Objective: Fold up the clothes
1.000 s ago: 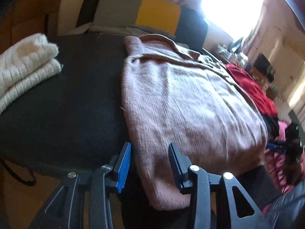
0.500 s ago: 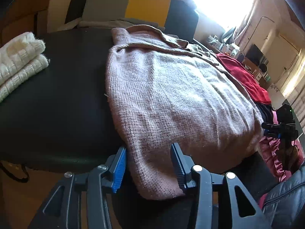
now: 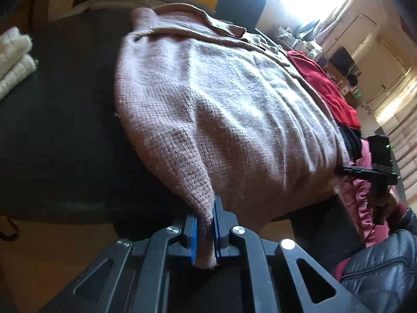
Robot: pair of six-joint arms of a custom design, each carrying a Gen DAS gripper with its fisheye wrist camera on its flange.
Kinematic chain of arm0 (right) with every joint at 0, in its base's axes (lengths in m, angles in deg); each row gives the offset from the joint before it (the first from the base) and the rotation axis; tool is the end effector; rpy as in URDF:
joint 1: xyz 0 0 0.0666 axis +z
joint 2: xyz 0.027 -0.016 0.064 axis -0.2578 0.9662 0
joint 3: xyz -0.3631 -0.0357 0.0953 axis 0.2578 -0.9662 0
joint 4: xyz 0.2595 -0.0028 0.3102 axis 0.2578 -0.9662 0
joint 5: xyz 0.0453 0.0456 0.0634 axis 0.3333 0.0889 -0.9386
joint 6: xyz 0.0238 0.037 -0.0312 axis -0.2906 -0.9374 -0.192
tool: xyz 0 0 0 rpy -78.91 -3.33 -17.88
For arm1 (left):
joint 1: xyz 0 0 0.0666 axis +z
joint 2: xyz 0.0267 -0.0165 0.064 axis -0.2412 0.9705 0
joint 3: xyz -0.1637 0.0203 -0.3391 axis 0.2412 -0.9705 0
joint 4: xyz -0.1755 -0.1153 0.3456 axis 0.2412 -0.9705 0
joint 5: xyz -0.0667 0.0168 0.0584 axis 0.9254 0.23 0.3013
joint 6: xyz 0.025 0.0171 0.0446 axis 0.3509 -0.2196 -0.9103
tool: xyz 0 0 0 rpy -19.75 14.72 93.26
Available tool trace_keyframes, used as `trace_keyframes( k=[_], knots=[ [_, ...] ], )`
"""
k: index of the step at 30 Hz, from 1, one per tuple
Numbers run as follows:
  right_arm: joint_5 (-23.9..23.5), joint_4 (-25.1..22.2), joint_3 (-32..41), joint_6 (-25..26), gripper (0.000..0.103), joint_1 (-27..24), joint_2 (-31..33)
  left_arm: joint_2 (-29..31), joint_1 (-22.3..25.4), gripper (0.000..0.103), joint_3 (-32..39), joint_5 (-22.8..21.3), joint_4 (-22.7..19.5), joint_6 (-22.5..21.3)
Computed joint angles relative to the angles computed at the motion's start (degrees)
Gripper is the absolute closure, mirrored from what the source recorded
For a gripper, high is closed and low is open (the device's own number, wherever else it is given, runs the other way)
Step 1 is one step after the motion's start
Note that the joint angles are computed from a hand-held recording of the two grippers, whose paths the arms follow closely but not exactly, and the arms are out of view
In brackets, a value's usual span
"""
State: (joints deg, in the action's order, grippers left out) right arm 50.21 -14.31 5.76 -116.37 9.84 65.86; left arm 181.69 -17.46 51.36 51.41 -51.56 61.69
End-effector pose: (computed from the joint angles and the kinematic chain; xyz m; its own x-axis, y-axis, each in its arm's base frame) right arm 0.3791 0.1786 0.3472 -0.8679 0.3028 -0.3938 0.1112 0.8911 0.4400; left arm 0.6028 -0.0573 0.2927 -0.8072 0.3720 -0.4583 0.5593 0.7302 -0.3923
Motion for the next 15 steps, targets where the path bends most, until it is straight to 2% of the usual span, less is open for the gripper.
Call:
trace_keyframes(
  k=[4, 9, 12, 15],
  knots=[
    [-1.47, -1.13, 0.98, -0.77, 0.090, -0.39, 0.86, 1.48, 1.31, 0.096, 3.54, 6.02, -3.91, -0.71],
    [-4.24, 4.66, 1.03, -2.50, 0.090, -1.32, -1.88, 4.11, 2.84, 0.096, 10.80, 16.88, -9.50, -2.38],
    [-6.02, 7.95, 2.39, -2.91, 0.090, -2.30, -1.76, 6.49, 3.04, 0.096, 16.17, 22.67, -9.76, -0.51],
    [-7.44, 10.31, 5.57, -3.04, 0.090, -3.63, 0.48, 9.87, 2.89, 0.096, 22.83, 27.98, -7.80, 4.24]
  ],
)
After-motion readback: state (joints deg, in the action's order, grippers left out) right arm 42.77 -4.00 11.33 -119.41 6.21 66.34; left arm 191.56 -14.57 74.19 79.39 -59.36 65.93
